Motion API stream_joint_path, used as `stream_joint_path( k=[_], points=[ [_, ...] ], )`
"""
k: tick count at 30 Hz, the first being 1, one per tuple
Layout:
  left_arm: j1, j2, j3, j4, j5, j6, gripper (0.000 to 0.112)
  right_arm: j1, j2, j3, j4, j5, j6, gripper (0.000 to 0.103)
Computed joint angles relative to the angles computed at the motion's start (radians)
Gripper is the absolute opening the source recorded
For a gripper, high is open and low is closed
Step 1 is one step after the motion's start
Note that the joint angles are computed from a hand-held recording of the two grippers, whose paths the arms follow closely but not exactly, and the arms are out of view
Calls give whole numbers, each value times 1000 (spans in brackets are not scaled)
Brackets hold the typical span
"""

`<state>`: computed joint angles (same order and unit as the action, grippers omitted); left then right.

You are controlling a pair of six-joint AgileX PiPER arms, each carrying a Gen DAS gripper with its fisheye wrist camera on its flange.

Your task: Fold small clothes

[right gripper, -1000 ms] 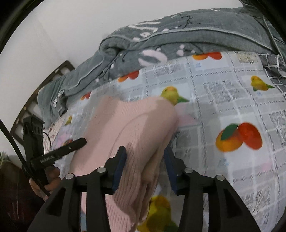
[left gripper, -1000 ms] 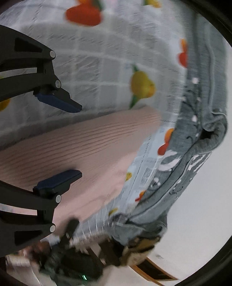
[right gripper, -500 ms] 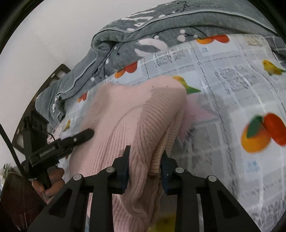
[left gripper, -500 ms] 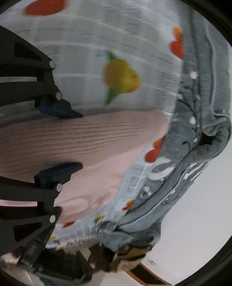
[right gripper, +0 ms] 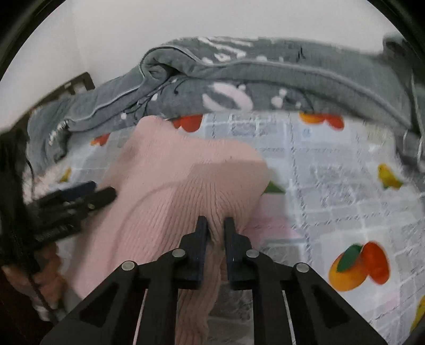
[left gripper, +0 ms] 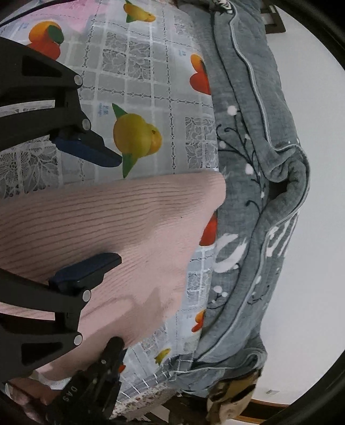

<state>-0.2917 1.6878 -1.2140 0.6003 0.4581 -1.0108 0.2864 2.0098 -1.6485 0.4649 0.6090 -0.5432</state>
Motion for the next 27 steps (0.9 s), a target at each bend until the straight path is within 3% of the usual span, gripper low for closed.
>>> stream_joint_path(
  k=[4, 6, 8, 11, 13, 19, 22, 24, 27],
  points=[
    [-8, -34, 38, 62, -66, -48, 65, -22, -53, 57, 102, -25, -65, 8],
    [-23, -11, 10, 56, -29, -32, 65, 0, -18, 43, -18, -51, 35, 8],
    [-50, 42, -45, 85, 75, -46, 68, 12, 5, 32, -124, -67, 142, 7],
    [-60, 43, -33, 127, 78, -91, 67, 12, -4, 3, -169, -22, 175, 9],
    [-65, 33, -32, 132, 89, -96, 65, 9, -24, 4, -171, -10, 195, 16],
    [-88, -20, 13, 122, 75, -95, 65, 16, -142, 161, -63, -86, 96, 19],
    [-104, -20, 2, 79, 95, -67, 65, 52, -181, 252, -184, -166, 166, 19],
    [-115, -22, 2, 58, 106, -63, 66, 57, -161, 249, -251, -148, 226, 19],
    [-134, -36, 23, 65, 110, -77, 66, 36, -155, 261, -210, -134, 210, 23]
  ],
)
